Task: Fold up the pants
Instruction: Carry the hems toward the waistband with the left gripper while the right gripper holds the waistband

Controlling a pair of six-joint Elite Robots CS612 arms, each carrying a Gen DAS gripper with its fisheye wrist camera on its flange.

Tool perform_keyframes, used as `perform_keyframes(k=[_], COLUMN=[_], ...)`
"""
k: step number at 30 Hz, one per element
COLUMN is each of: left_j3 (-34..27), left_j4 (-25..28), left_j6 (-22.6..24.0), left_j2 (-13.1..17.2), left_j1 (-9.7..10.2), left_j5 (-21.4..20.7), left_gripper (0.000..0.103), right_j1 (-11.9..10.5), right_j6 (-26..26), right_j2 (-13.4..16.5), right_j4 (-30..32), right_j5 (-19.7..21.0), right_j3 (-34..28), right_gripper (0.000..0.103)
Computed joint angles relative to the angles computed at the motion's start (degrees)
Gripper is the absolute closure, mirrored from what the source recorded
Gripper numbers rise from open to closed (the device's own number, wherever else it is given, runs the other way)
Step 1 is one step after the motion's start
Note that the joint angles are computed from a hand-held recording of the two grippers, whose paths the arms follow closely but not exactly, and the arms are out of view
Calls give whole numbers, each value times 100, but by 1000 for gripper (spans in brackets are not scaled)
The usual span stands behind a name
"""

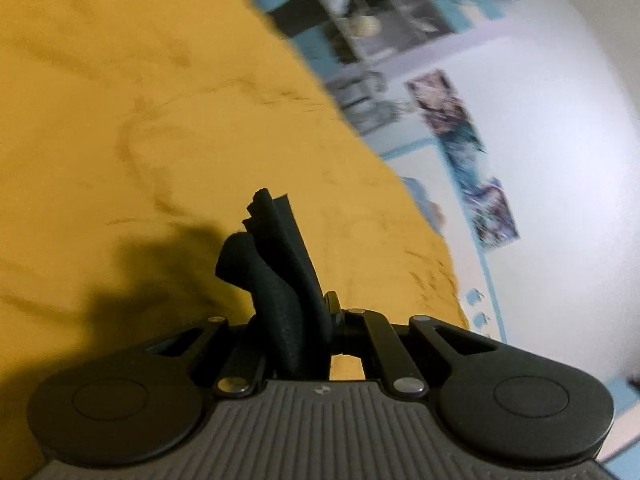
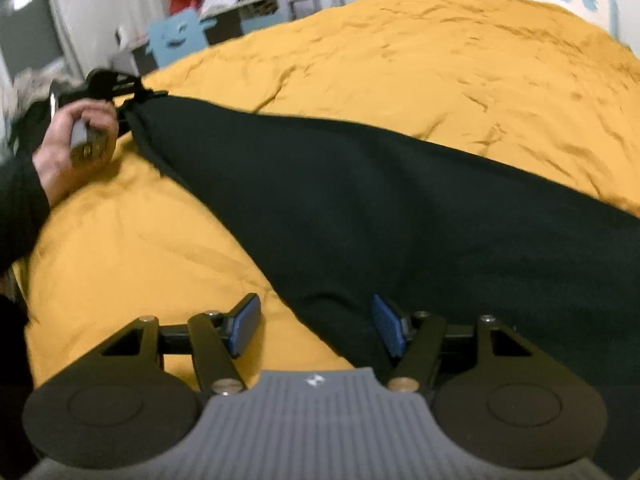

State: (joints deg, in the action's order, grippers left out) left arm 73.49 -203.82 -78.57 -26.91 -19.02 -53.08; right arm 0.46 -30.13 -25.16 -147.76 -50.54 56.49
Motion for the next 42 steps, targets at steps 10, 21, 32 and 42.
perform_keyframes(k=[10, 21, 32, 42], left_j3=[-1205, -2891, -583, 385], left_j4=[625, 4530, 2602, 2590], left_j6=[3604, 6198, 4266, 2053], left_j2=[97, 862, -405, -762], left_j1=[-536, -1242, -863, -392], left_j5=[-433, -1084, -692, -1355], left_gripper=[98, 61, 31, 31], right_j1=[-350, -636, -446, -20], right_j6=[1543, 2830, 2497, 3004], right_j2=[-132, -165, 17, 925], right_j4=[-871, -1777, -987, 261], right_j5=[645, 576, 529, 93], right_j3=[334, 471, -107, -1825], right_gripper=[45, 44, 44, 46])
